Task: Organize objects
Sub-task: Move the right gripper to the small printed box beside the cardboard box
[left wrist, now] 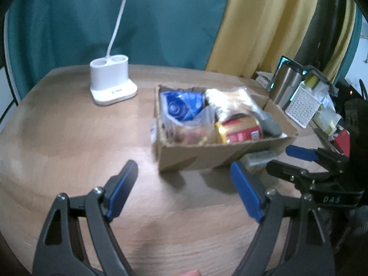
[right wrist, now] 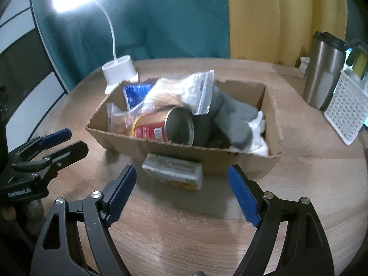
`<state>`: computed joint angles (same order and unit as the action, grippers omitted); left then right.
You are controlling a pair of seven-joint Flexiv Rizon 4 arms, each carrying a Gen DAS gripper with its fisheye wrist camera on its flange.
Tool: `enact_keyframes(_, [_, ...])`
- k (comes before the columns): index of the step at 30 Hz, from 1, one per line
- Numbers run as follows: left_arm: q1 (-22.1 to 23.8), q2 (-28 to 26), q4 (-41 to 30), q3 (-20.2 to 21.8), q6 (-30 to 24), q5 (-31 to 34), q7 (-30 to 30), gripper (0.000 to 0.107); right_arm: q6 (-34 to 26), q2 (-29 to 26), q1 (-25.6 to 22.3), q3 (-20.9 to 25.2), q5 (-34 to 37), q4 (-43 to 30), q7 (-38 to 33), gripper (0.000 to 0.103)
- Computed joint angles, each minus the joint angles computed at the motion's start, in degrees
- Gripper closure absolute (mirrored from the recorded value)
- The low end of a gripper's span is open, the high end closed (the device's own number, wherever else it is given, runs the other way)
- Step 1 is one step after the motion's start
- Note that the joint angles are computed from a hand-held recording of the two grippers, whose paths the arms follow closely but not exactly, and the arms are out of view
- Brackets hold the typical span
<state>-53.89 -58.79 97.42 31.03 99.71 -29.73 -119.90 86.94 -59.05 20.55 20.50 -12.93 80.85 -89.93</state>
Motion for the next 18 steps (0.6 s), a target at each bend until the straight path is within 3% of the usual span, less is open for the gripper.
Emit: enact_keyframes(18, [4.53,1.18,3.86,-6.31,3.77,-2.38,4.49,0.023,-4.42,-3.09,5.48,-4.71,0.21,-5.02,4.81,0.019])
